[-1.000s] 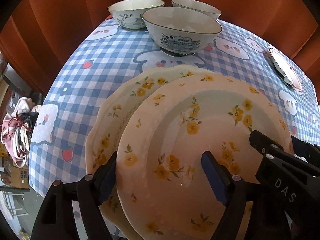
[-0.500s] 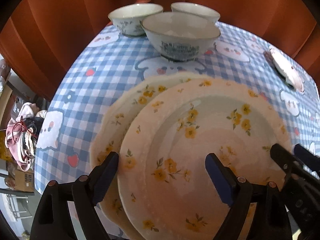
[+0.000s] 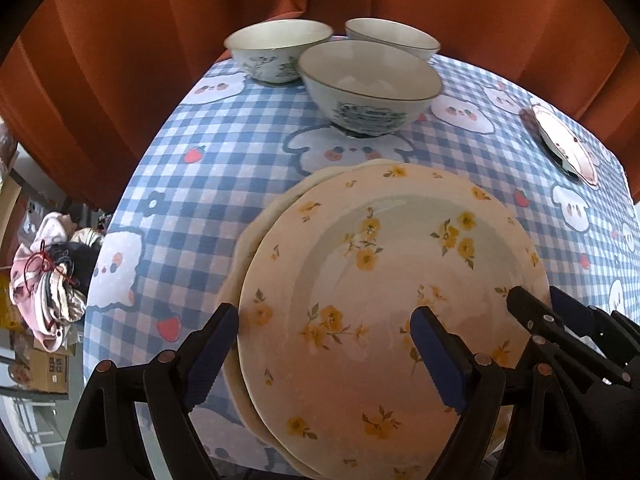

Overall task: Organize plates and bowls
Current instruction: 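Withdraw both tools up from the stacked plates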

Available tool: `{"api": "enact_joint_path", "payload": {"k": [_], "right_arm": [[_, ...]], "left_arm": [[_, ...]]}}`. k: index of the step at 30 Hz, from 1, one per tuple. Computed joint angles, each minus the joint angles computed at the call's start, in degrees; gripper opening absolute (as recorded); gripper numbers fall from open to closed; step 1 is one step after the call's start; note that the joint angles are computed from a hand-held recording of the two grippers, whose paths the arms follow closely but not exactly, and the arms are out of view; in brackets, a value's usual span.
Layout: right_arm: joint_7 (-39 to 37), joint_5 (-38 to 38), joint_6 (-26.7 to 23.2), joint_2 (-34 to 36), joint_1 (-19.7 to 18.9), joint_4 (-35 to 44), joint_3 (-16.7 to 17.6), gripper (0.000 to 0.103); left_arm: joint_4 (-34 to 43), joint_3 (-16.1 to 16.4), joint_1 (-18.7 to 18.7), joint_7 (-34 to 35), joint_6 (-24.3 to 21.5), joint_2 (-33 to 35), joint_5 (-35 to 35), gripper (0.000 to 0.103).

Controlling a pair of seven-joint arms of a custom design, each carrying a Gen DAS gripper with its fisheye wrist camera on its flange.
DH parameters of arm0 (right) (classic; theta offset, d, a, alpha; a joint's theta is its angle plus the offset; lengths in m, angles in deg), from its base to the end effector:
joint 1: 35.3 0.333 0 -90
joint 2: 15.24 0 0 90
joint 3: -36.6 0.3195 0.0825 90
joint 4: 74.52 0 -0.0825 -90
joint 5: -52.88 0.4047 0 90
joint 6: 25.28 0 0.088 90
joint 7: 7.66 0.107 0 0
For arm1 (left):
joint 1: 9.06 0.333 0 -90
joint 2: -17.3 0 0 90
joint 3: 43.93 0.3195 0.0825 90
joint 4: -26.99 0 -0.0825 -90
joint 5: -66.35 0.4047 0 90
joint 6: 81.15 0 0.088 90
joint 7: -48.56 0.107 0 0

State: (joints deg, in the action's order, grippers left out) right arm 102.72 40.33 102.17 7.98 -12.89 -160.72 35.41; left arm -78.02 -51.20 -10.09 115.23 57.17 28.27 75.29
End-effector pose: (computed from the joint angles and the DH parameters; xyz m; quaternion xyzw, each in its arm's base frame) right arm 0.6802 0.2592 0.4636 -0.7365 0.6507 -0.1550 0.1010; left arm 0.6575 -0.0904 0.4633 -0.7501 0.6301 -0.1450 0.1390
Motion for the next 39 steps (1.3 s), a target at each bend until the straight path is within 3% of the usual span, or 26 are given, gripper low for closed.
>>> {"api": "enact_joint_path", "payload": {"k": [9,17,22,30,39], "right_arm": [[0.3,-0.6,-1.7,1.6,1.1,2.1,-0.1,0.039],[1.2,3.0,-1.7,0.9,-0.1,1.9,0.3,0.042],[4.9,0.3,1.2,-2.6,0.1,-1.4,-0.7,0.066],[8.1,-3.0,4.5,-7.1,-2.3,-5.3,-1.1,0.068],[0.8,1.5,7.4,-8.1,-8.4,-5.7,-1.2,0.069]], "left_arm": [[-0.7,0.1,0.6,0.8,-0.8,-0.7,-1.0,0.089],[-1.4,-0.2,0.5,2.3,-0.2,-2.1,-1.6,0.089],[-0.8,-0.5,0.1,3.2,0.6,-2.5,-2.8,0.089],[3.9,-1.5,-2.7,1.1,2.0,0.1,-0.5,0.089],[14.6,-1.7,-7.8,-6.8,-1.8,6.6,5.1,0.089]]}}
